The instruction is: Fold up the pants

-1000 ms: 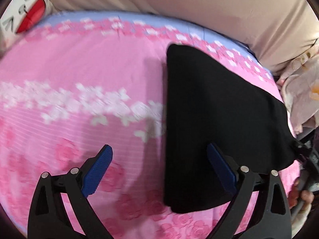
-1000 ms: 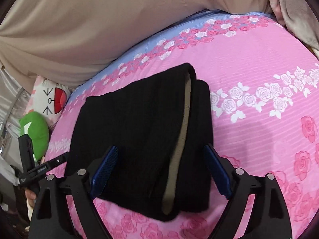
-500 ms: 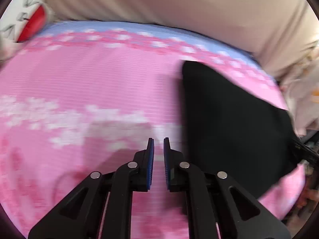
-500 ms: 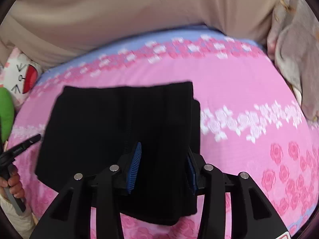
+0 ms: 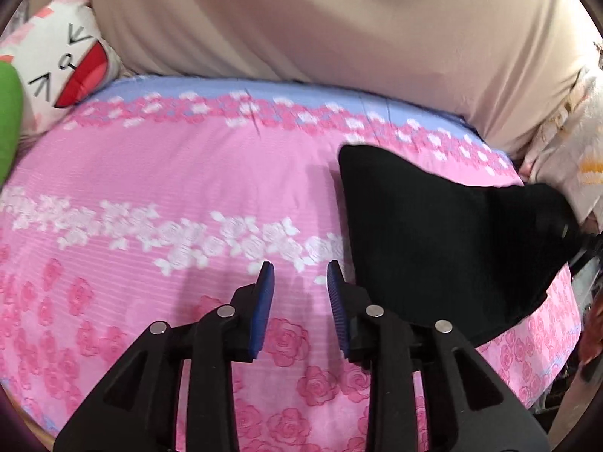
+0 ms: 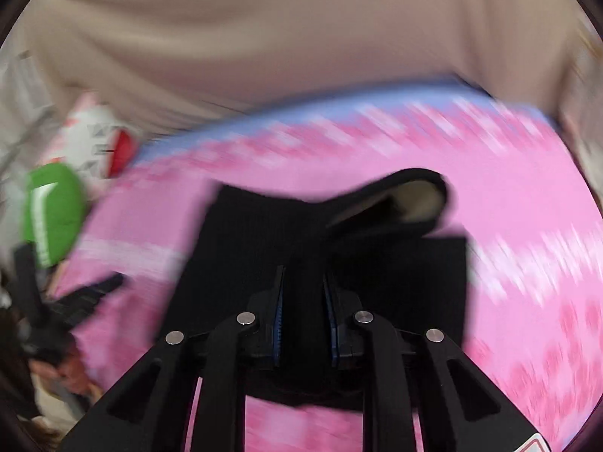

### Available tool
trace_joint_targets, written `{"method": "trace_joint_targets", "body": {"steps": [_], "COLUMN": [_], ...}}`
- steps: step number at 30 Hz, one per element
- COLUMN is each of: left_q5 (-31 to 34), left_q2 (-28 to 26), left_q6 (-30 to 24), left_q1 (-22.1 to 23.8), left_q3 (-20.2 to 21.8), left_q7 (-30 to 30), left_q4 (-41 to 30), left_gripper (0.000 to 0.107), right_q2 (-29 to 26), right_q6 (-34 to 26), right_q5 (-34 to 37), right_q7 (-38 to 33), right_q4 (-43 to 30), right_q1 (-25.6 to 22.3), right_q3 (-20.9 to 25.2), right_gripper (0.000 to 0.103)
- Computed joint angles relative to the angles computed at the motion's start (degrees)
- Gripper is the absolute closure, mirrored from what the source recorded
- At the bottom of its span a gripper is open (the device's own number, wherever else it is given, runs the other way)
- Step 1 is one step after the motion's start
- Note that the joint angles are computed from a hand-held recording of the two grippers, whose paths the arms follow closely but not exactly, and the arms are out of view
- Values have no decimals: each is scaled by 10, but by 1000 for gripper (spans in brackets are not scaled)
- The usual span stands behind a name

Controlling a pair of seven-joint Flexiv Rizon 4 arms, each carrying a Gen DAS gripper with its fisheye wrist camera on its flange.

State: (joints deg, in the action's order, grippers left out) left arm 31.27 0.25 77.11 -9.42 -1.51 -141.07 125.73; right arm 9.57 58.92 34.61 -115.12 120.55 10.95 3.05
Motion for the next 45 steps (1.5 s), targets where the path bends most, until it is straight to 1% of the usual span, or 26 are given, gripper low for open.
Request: {"method": "trace_joint_targets", "body": {"steps": [2, 4, 6, 8, 10, 12, 14, 17, 18, 19, 20, 21, 22, 23, 24, 25, 27, 28, 32, 35, 37, 38, 40, 42, 43, 45], "left_q5": [8, 36, 52, 61, 74, 80, 74, 62, 56, 47, 38, 29, 23, 18, 19, 24, 32, 38, 42, 39, 42, 44, 50, 47, 39, 26], "left_q2": [19, 40, 65, 91, 110, 118, 113, 85, 71, 58, 39, 24, 14, 5, -1, -3, -2, 0, 2, 3, 13, 17, 23, 20, 13, -1], "left_q6": [-11, -40, -77, -96, -117, -123, -118, -102, -93, -85, -76, -71, -69, -66, -66, -70, -78, -83, -98, -104, -104, -104, -104, -105, -98, -93], "left_q1": [3, 14, 25, 38, 54, 65, 70, 66, 62, 56, 48, 40, 31, 22, 12, 3, -12, -18, -29, -34, -35, -34, -30, -28, -28, -32], "left_q3": [3, -4, -13, -20, -33, -43, -48, -53, -53, -52, -53, -51, -48, -45, -43, -39, -34, -32, -28, -27, -24, -25, -27, -31, -32, -35], "left_q7": [-11, -39, -55, -63, -75, -81, -74, -55, -48, -39, -30, -22, -16, -11, -13, -17, -25, -29, -36, -34, -36, -39, -40, -36, -28, -15], "left_q4": [5, 4, 6, 15, 19, 22, 24, 16, 11, 6, -3, -10, -16, -23, -29, -35, -41, -43, -48, -51, -45, -43, -40, -40, -40, -46], "left_gripper": [73, 71, 71, 71, 64, 61, 61, 61, 61, 61, 61, 61, 61, 61, 61, 60, 56, 55, 52, 52, 52, 50, 44, 44, 44, 44], "right_q2": [5, 5, 7, 15, 22, 15, -7, -53, -71, -83, -87, -82, -75, -69, -65, -64, -76, -82, -94, -95, -77, -71, -49, -45, -48, -56], "right_q6": [-44, -97, -158, -188, -149, -80, -32, 43, 58, 38, -6, -55, -72, -83, -108, -116, -128, -122, -90, -100, -151, -165, -198, -221, -219, -175], "right_q5": [49, 106, 178, 233, 238, 205, 159, 65, 42, 56, 108, 163, 182, 194, 219, 230, 219, 209, 220, 229, 265, 277, 289, 285, 282, 272], "right_q7": [-51, -99, -144, -177, -183, -161, -116, -7, 12, 1, -36, -73, -87, -102, -132, -140, -140, -132, -165, -168, -172, -175, -190, -194, -195, -203], "right_q4": [-45, -92, -136, -156, -145, -111, -69, 9, 25, 22, 7, -6, -7, -10, -18, -22, -32, -34, -30, -36, -34, -31, -14, -5, -1, 7], "right_q1": [30, 54, 67, 65, 53, 35, 12, -31, -56, -67, -83, -104, -116, -123, -130, -131, -128, -122, -112, -113, -134, -141, -157, -159, -157, -143], "right_q3": [-6, -11, -21, -24, -8, 7, 7, -11, -5, -17, -32, -44, -44, -44, -49, -46, -38, -28, -5, -3, -21, -28, -43, -50, -48, -32], "right_gripper": [86, 88, 88, 89, 89, 89, 90, 92, 86, 88, 88, 83, 68, 56, 37, 33, 33, 33, 32, 32, 34, 37, 48, 54, 54, 55]}}
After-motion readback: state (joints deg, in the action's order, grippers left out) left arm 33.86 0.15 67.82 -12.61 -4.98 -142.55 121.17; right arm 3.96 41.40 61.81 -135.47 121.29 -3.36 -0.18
